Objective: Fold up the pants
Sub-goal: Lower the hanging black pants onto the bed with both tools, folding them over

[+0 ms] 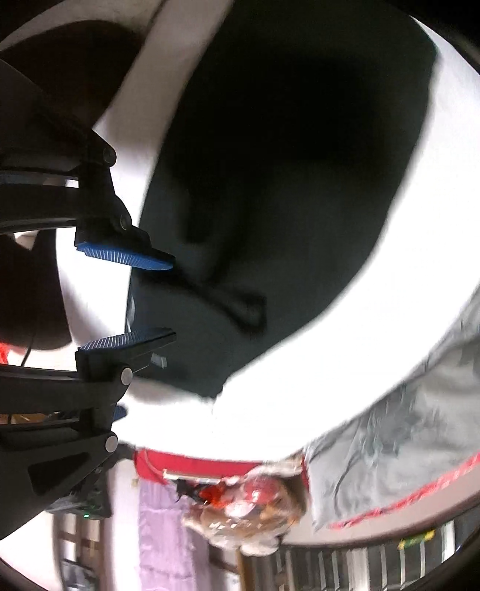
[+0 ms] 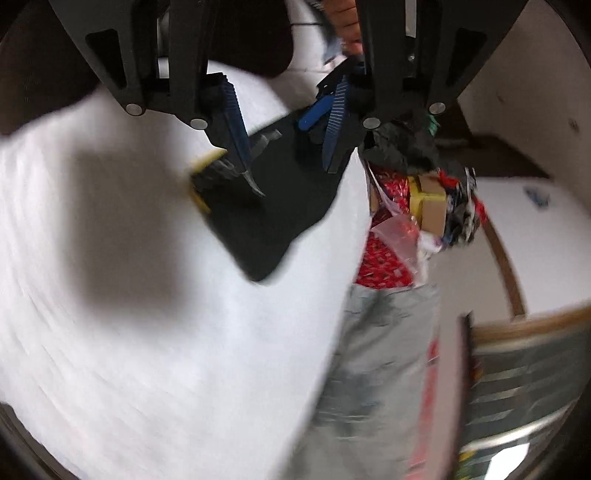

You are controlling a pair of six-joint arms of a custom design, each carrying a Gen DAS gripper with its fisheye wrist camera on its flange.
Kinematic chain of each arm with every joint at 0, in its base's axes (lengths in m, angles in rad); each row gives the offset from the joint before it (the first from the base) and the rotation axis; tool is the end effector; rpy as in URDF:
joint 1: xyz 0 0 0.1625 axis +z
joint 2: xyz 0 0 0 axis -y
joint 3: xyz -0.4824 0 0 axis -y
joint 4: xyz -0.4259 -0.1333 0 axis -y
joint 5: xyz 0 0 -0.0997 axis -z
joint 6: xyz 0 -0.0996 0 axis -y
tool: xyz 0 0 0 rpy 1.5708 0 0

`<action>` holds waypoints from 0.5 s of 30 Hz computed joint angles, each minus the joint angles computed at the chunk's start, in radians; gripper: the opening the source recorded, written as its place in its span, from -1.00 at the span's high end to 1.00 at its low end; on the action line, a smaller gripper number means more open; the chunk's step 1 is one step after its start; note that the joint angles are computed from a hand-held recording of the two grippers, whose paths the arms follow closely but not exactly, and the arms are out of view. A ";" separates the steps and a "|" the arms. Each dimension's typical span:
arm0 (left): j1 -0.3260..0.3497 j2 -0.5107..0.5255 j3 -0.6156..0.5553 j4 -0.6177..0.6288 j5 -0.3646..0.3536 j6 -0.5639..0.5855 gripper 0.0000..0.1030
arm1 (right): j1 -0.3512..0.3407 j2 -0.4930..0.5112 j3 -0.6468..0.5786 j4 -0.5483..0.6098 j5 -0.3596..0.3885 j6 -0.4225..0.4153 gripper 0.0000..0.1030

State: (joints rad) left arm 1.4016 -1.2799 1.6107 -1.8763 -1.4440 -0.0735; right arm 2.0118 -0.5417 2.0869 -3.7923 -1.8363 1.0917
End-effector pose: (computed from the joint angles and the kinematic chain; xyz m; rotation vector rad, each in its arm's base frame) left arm 0.0363 -0.6538 0.3850 0.1465 3.0091 0.0147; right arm 0.3369 -0.4626 -0.0271 0.9848 2.5220 -0.9356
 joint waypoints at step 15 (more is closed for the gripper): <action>-0.044 0.081 0.011 -0.069 0.109 0.053 0.38 | -0.062 0.060 -0.095 0.151 -0.043 -0.120 0.33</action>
State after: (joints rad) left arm 1.3575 -1.1988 1.6216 -1.9448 -1.3353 -0.0202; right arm 1.9496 -0.4813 1.9921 -3.6415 -1.8793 0.9715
